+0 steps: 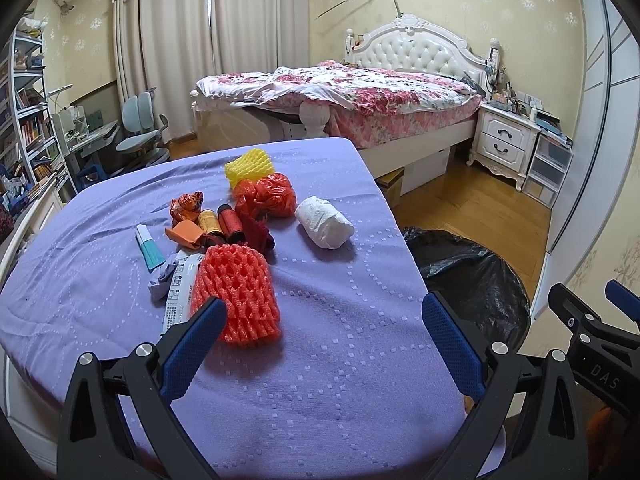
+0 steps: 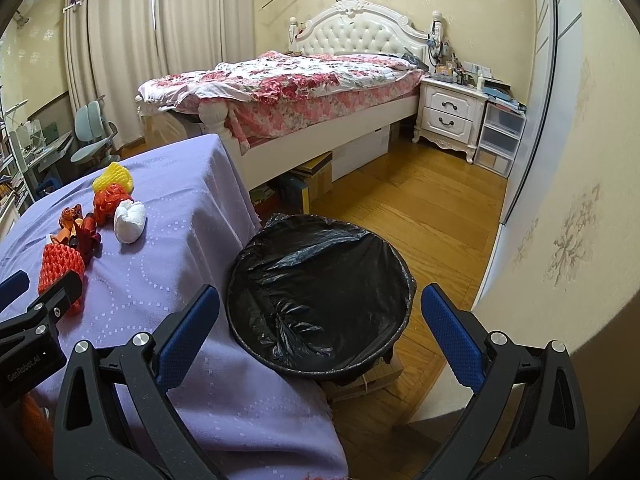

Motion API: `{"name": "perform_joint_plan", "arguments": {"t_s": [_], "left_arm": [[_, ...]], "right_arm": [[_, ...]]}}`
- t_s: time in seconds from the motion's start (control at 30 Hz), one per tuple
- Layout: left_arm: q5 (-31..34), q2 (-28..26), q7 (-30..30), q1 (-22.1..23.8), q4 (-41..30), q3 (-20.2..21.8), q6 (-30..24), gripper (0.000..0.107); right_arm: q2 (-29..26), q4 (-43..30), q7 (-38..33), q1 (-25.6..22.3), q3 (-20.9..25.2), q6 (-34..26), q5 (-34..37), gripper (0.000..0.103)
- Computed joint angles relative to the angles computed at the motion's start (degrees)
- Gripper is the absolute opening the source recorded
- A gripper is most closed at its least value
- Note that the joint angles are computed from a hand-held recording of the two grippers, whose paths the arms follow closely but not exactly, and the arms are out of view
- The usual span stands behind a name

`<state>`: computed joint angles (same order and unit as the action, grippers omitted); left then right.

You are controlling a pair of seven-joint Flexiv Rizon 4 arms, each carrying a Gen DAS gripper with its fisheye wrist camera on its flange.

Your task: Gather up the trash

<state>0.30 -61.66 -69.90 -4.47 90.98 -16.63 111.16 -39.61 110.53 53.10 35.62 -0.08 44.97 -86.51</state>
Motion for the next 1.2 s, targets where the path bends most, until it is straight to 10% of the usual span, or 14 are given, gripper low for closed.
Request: {"name": "perform_joint_plan", "arguments": {"t_s": [1.2], "left_arm": [[0.5,0.3,0.7,3.3,2.0,0.0,-1.2,0.086]], "right_arm": [[-2.5,-3.8,-5.3,0.3,-0.9,5.4,1.6,0.098]]}}
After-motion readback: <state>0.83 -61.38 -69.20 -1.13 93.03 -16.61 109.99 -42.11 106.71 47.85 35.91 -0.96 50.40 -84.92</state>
